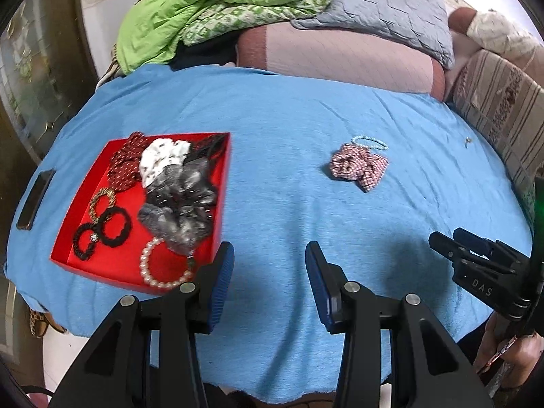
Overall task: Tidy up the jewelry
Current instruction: 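Withdraw both open tools from the red tray toward the plaid scrunchie, then grasp the red plaid scrunchie with left tool while right tool grasps the pale bead bracelet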
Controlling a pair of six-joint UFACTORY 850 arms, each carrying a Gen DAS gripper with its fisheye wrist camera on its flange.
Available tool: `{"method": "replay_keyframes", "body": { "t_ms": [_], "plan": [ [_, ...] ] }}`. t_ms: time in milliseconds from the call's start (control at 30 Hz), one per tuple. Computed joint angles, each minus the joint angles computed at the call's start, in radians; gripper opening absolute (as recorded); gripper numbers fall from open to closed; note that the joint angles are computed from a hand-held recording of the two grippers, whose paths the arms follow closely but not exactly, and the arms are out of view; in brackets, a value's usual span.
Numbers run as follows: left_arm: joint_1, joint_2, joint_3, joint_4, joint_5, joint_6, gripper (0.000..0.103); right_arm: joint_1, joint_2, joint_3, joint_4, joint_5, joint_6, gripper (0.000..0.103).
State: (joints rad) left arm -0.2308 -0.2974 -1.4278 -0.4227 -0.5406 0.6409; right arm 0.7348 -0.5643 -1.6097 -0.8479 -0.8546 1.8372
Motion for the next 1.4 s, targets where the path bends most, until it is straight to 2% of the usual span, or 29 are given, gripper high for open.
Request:
{"method": "replay_keyframes", "body": {
  "t_ms": [200,467,1033,1233,1400],
  "plan": [
    [-0.045,0.022,0.031,0.038,0.040,0.005,0.042,0.003,0.001,0.009,-0.006,-0.031,-0.002,0.060],
    [-0.081,0.011,0.030,0.055,0.042,0.013,0.042,-0.005,0.015,0.031,-0.004,-0.032,0.016,0.060],
    [-0.094,-0.069,-0.035,0.064,-0.006,0.008,0.042,-0.042,0.009,0.034,0.052,-0.009,-0.026,0.060],
    [-0.086,-0.136,-0.121,0.032,-0.036,0.006,0.042,-0.080,0.011,0.033,0.056,0.026,-0.051,0.060],
    [-0.086,-0.246,-0.278,-0.040,-0.098,-0.007,0.042,-0.146,0.011,0.025,0.005,0.094,-0.057,0.060]
  ]
}}
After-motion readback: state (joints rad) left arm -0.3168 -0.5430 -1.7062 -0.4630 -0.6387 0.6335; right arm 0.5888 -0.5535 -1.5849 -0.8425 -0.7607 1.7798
